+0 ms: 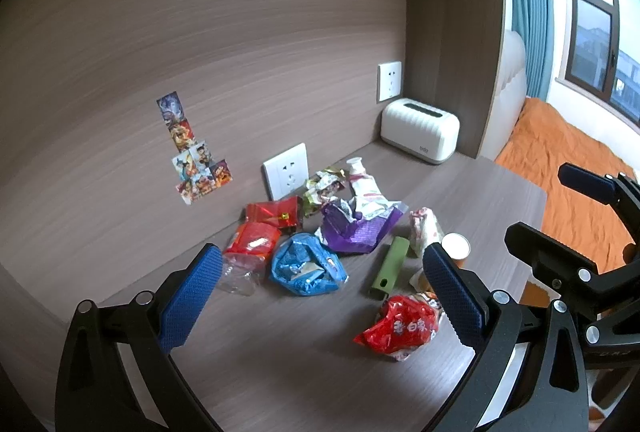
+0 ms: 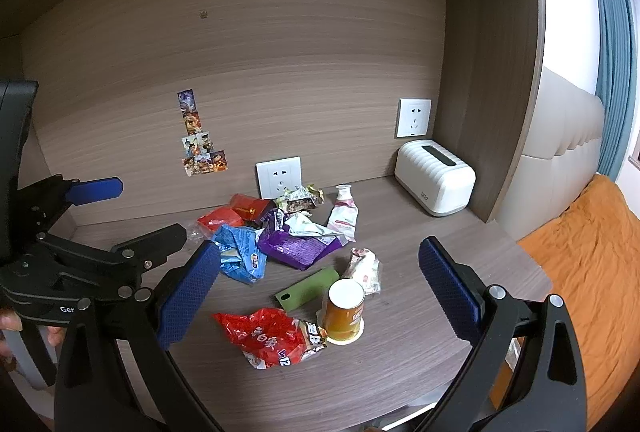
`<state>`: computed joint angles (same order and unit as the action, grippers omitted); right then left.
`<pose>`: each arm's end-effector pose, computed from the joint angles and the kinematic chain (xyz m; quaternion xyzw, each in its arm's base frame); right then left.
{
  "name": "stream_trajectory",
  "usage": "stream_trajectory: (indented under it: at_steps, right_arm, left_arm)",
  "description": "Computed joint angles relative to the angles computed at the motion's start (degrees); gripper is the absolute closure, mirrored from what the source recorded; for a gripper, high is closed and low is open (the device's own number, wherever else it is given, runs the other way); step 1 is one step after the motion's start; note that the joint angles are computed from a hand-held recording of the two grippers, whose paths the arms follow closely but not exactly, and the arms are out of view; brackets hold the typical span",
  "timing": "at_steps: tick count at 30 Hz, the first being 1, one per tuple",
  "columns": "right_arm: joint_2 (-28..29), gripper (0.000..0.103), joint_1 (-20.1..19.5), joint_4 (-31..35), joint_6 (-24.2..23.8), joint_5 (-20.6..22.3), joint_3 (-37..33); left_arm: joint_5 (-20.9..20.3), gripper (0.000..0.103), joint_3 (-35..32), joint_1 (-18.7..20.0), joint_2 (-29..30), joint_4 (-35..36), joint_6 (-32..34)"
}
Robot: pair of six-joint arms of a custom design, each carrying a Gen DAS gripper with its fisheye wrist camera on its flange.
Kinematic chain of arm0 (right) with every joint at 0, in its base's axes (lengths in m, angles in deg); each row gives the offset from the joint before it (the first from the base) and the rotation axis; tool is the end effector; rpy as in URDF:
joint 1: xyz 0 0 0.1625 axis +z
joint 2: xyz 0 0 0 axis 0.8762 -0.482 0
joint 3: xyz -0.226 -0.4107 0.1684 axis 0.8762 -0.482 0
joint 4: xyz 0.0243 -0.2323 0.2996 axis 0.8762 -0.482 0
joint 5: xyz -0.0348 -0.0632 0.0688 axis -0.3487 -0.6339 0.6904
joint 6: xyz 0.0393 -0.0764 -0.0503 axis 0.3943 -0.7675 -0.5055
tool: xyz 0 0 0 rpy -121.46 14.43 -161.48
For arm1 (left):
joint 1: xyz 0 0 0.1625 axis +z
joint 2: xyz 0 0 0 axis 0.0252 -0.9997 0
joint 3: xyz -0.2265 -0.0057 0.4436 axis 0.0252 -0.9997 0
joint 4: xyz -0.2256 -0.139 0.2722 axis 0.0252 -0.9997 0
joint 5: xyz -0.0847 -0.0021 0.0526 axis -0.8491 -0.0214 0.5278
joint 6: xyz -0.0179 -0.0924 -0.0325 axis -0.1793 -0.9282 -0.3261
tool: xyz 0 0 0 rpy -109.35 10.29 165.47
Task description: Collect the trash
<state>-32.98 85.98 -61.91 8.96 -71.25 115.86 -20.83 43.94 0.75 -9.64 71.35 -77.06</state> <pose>0.6785 -0.3305 0.3613 0.5005 -0.8158 0.2615 0.1247 -0.4455 -0.2227 0.6187 0.0095 0.7719 -0.4484 0.4506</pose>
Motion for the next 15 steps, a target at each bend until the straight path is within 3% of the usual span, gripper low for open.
stream_trajectory:
  at_steps: [15]
  right_arm:
    - [0.0, 0.004, 0.1, -0.3, 0.1, 0.2, 0.3]
  left_arm:
    - [-0.1, 0.005, -0.2, -0.1, 0.2, 0.5, -0.3]
